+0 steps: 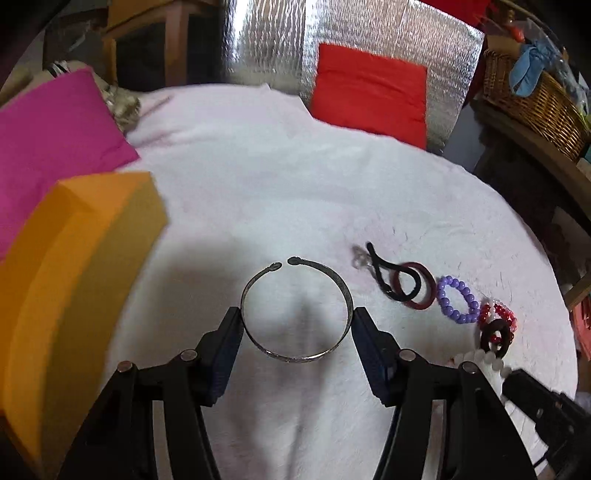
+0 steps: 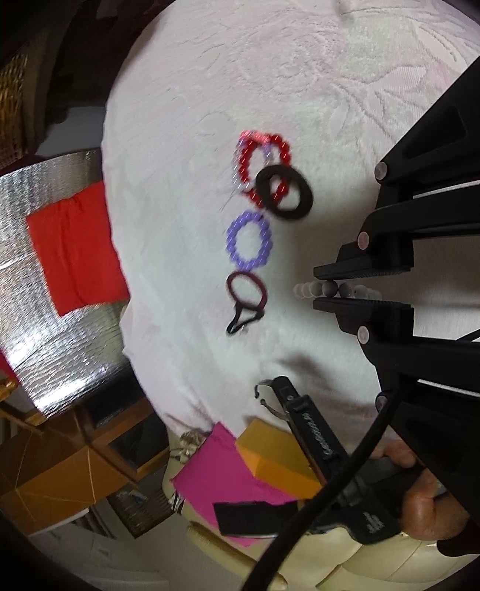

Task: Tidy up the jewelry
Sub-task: 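Drop the silver bangle into the orange box while the right tool drops the pearls there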

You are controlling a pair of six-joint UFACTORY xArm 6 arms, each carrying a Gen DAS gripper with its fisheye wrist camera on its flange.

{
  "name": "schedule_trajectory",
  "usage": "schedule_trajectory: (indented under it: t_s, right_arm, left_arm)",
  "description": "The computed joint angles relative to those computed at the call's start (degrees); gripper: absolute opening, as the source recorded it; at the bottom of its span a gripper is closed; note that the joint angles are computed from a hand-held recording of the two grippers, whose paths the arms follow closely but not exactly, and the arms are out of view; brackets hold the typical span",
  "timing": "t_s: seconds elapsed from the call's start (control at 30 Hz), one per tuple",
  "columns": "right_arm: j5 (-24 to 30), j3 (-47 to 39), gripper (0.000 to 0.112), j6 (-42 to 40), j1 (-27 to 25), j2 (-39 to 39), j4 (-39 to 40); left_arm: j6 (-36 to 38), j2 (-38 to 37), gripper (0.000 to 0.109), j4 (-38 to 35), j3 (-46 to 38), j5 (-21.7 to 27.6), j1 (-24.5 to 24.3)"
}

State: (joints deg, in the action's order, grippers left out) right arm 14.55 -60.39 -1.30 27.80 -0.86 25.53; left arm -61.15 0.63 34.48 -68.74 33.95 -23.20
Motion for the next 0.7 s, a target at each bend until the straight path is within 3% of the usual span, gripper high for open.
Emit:
schedule_trajectory:
  t_s: [0.17,0.33,0.43,0.6,0.7]
  right_arm:
    - [-2.6,0.1,0.011,0.0,2.6,-0.8,-0.1]
    - [-3.1,-1.9,0.011,-5.1,5.5,-0.2,6.9]
    - [-3.8,-3.5,0.011,-2.2,7.2,0.7,3.0]
    - [-2.1,-9.9,0.011,-6.5,10.9,4.4,8.9]
    - [-0.8,-15.2,0.011,-7.5,13.3,8.1,7.9]
  left_arm:
    - [-3.7,-8.6,0.062,5.3,6.3,1.1,0.5]
    - [-8.0,-19.9,0.062,11.1,14.4,2.1,1.4]
    - [-10.2,-24.7,0.062,14.1,17.5,5.4,2.5]
    - [-10.3,-30.4,0.062,13.8,21.6,10.9,6.2]
    - [-9.4,-32.6,0.062,13.0,23.5,13.0,8.3]
